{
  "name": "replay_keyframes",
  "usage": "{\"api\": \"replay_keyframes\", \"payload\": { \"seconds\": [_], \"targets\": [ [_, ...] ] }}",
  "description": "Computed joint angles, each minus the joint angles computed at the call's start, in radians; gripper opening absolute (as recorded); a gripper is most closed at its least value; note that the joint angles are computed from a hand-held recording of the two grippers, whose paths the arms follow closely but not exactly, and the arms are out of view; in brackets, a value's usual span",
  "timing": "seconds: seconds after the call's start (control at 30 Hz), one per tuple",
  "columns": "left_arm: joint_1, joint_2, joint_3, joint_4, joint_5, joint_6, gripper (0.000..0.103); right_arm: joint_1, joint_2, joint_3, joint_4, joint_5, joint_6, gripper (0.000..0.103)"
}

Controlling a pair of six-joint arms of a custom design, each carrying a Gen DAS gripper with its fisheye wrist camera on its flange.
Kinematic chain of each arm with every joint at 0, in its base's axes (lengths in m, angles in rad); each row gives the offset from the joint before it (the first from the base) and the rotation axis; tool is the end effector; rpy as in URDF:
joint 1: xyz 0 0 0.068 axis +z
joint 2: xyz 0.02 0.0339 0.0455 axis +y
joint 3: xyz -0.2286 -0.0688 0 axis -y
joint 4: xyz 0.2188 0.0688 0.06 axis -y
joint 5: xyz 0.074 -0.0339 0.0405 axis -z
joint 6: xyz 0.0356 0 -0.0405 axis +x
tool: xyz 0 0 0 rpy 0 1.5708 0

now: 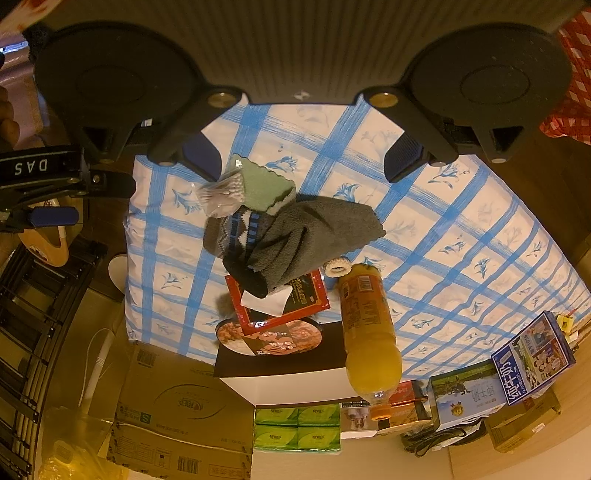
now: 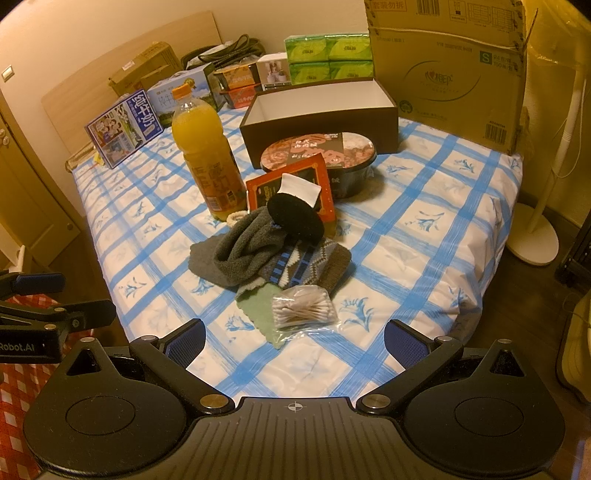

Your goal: Organize soft objects

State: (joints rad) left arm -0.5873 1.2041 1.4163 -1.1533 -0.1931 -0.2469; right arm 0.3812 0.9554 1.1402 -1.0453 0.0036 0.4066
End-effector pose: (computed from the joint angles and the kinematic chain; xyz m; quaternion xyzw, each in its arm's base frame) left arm 0.1731 -0.1070 0.3436 0.1309 0.9378 -0.0411 0.3189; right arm 0.1519 0.0607 0.3162 0.0125 0.9375 0.1319 0.3217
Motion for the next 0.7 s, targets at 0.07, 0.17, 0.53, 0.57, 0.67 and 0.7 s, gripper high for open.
{"api": "replay_keyframes", "payload": {
  "seconds": [0.07,0.17,0.53,0.57,0.67,0.7],
  "targets": [
    [0.0,0.001,0.001,-0.001,0.0,0.0,0.094,0.001,0.001,0.0,0.001,0.001,-0.001,0.103],
    [0.001,0.0,0.001,0.0,0.001,0.001,0.094,0.002,0.001,-0.001,0.002,0.002,0.002,0.103],
    [-0.001,0.001,0.002,-0.003,0.0,-0.001,0.094,0.005,0.004,-0.006,0.01,0.002,0.003,0.103],
    [-0.001,0.0,0.002,-0.002,-0.001,-0.001,0.094,0.005,0.004,-0.006,0.01,0.003,0.004,0.103],
    [0.0,0.0,0.001,-0.002,0.0,0.0,0.094,0.008,0.001,-0.021,0.022,0.005,0.007,0.103],
    [0.0,0.0,0.001,-0.002,0.0,0.0,0.094,0.009,0.0,-0.029,0.027,0.005,0.008,0.103]
  ]
}}
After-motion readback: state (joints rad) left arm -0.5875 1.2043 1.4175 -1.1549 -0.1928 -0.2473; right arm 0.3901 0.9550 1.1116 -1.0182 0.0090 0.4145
